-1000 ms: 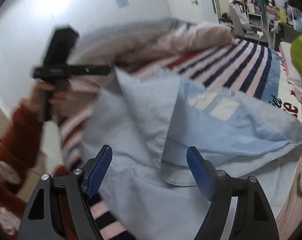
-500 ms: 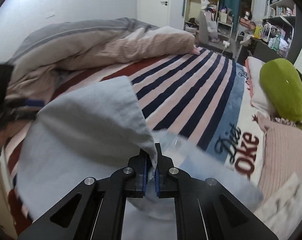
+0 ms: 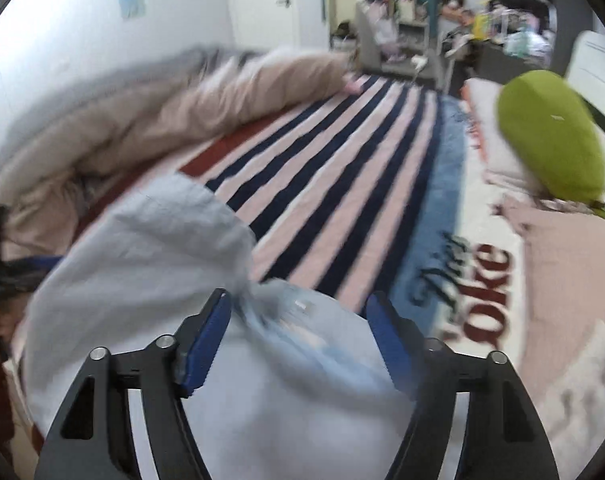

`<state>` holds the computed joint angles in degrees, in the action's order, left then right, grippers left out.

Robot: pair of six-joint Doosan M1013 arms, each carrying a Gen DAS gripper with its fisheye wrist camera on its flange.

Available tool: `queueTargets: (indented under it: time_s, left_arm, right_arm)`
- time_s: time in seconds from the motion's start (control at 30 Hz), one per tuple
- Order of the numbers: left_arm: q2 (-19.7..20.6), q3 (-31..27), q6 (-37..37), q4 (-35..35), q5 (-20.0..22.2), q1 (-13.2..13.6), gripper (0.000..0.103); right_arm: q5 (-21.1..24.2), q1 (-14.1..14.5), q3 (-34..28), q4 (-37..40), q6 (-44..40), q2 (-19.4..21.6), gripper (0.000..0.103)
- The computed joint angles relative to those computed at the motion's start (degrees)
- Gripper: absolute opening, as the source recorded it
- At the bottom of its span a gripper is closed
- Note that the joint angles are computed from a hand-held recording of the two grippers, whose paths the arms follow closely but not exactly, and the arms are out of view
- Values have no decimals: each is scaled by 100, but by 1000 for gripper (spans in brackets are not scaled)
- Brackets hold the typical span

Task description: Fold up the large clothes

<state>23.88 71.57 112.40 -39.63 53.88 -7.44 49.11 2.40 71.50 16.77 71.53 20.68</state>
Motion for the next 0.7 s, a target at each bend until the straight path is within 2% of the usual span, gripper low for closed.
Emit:
queueTargets:
  time_s: [0.1,0.23,0.27,0.3,0.33,0.4,0.43,0.47,0.53,0.6,0.63,0.7]
  left_arm:
    - [151,-108,-154,380,219,-179,81]
    - [237,-95,-272,421,346,-331,78]
    - [236,-80,-227,395,359,-360,68]
    - [227,-60,-183,414,372,-405,52]
    - [210,-34,-230,526,343,-456,43]
    - [187,-3,-437,766,308,-540,18]
    - [167,26,-463,793,286,-556,9]
    - [141,49,-491,888,250,-574,0]
    - [-22,185,-737,1556,-95,-656,0]
    - [-126,302,-1107,2183,-288,-667,0]
    - [-133,310,-1282,2352,-224,-629,0]
    - [-144,356,-1423,2387,-132,-519,0]
  right_arm:
    - [-34,-340,558,-47,59,-466,76]
    - [253,-677,1141,-253,314,-768,77]
    - [415,-763,1255,-90,173,-774,77]
    - [547,-832,1355,88,36,-766,77]
    - [633,-884,1475,258,-39,-764,77]
    - [622,-943,1651,519,-47,-757,77]
    - [578,-957,1725,645,-47,-764,71]
    - [462,-991,1826,890,-149,-788,45]
    - [365,-1012,1889,1107,-296,-816,2]
    - [158,-964,1937,902,-323,-886,1]
    - [76,-907,1936,704,-298,-915,1]
    - [83,-848,1895,360,-114,-933,1]
